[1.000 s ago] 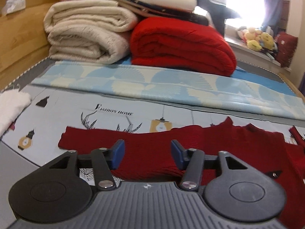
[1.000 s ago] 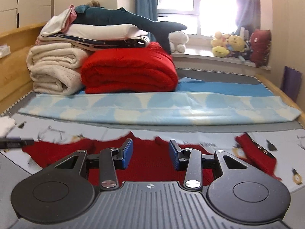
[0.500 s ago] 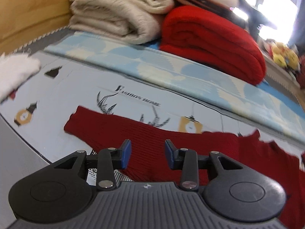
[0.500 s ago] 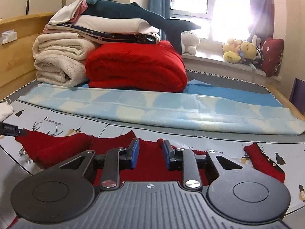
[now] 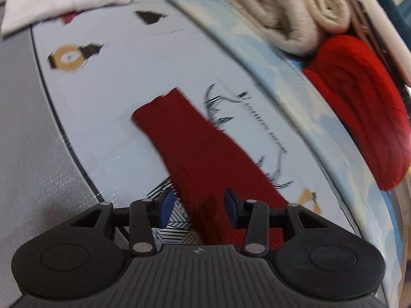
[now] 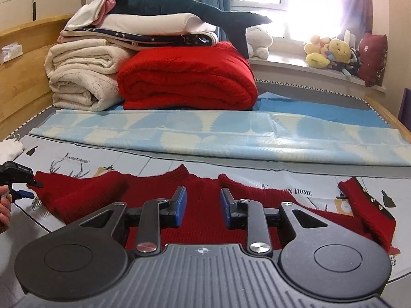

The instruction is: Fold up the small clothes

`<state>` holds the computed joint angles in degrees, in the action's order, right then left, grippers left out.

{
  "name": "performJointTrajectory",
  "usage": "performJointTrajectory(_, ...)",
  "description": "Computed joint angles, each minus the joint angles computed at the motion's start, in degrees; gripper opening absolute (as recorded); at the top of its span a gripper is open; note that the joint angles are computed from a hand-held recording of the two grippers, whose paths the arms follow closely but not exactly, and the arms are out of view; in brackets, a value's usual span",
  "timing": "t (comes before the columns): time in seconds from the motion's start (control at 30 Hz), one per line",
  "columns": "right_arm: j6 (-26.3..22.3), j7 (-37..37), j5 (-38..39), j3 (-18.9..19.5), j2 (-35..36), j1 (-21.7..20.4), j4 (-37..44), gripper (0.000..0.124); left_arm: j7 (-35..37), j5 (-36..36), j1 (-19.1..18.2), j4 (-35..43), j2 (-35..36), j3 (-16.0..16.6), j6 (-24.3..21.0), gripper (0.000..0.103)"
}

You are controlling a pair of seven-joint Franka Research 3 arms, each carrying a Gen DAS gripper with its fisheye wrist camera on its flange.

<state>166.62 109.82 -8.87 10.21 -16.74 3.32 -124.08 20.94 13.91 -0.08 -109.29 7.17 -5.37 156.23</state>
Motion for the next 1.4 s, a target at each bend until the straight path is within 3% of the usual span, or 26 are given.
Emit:
performJointTrajectory(0.27,-1.8,0.8,1.2,-0.9,0.3,0.3,0.1,0.03,-2.6,8.4,-1.7,1.8,2.2,0.7,-0.3,0.046)
performJointTrajectory(0.3,-1.9,0.6,1.4,-1.0,0.4,0.5,0.3,0.03,-2.5,9.8,-2.1,2.3,2.4,0.8,-0.9,0.042)
performJointTrajectory(0.33,-2.0,0.6,1.3,-1.0,0.4,0.6,0.3,0.03,-2.1,11.2,-2.4,2.6,2.4,0.9,-1.6,0.019)
performJointTrajectory(0.37,-2.0,0.4,1.3,-1.1,0.4,0.7,0.2,0.03,-2.4,12.4,-2.7,2.5,2.3,1.1,-1.6,0.014)
performJointTrajectory(0.5,-2.8,0.8,0.4,-0.7,0.7,0.4,0.6,0.03,-9.5,21.1,-4.3,3.4,0.7,2.0,0.3,0.012)
performJointTrajectory(0.63,-5.6,3.9,-2.2,-0.1,1.7,-0.6,2.5,0.03,-14.1,24.6,-4.8,3.3,-3.7,0.5,6.7,0.011)
performJointTrajectory(0.73,-7.2,5.9,-1.0,-1.2,2.3,0.2,3.5,0.03,-7.7,20.4,-5.6,3.1,-7.1,-2.3,9.1,0.011)
performJointTrajectory(0.83,-9.2,8.4,-0.8,-1.6,2.5,0.5,4.5,0.03,3.3,13.3,-7.7,2.5,-8.8,-4.8,12.7,0.011)
performJointTrajectory(1.0,-11.4,14.1,-2.1,-1.6,1.6,0.3,4.4,0.03,21.0,1.6,-11.8,3.5,-4.0,-8.4,18.4,0.011)
performJointTrajectory(1.07,-12.3,16.1,-2.8,-1.6,1.2,0.0,4.3,0.03,28.7,-6.1,-12.2,6.8,-1.0,-10.9,14.2,0.011)
performJointTrajectory(1.1,-12.5,16.6,-3.0,-1.8,1.0,-0.1,4.1,0.03,34.2,-11.2,-11.4,8.2,0.6,-13.3,13.7,0.011)
performJointTrajectory(1.13,-12.6,17.1,-3.4,-1.8,0.9,-0.3,4.0,0.03,37.1,-12.3,-12.1,9.4,2.0,-13.6,13.3,0.011)
performJointTrajectory(1.2,-12.9,18.1,-4.6,-1.9,0.8,-0.9,3.8,0.03,35.9,-7.5,-15.0,11.7,3.9,-11.2,10.7,0.011)
performJointTrajectory(1.3,-14.3,19.8,-5.8,-2.2,1.1,-1.6,3.9,0.03,43.3,-16.9,-12.4,14.6,6.6,-15.4,7.7,0.013)
performJointTrajectory(1.4,-15.4,20.2,-5.0,-3.2,1.8,-1.4,4.4,0.03,47.4,-21.6,-11.7,17.1,8.6,-16.1,5.1,0.021)
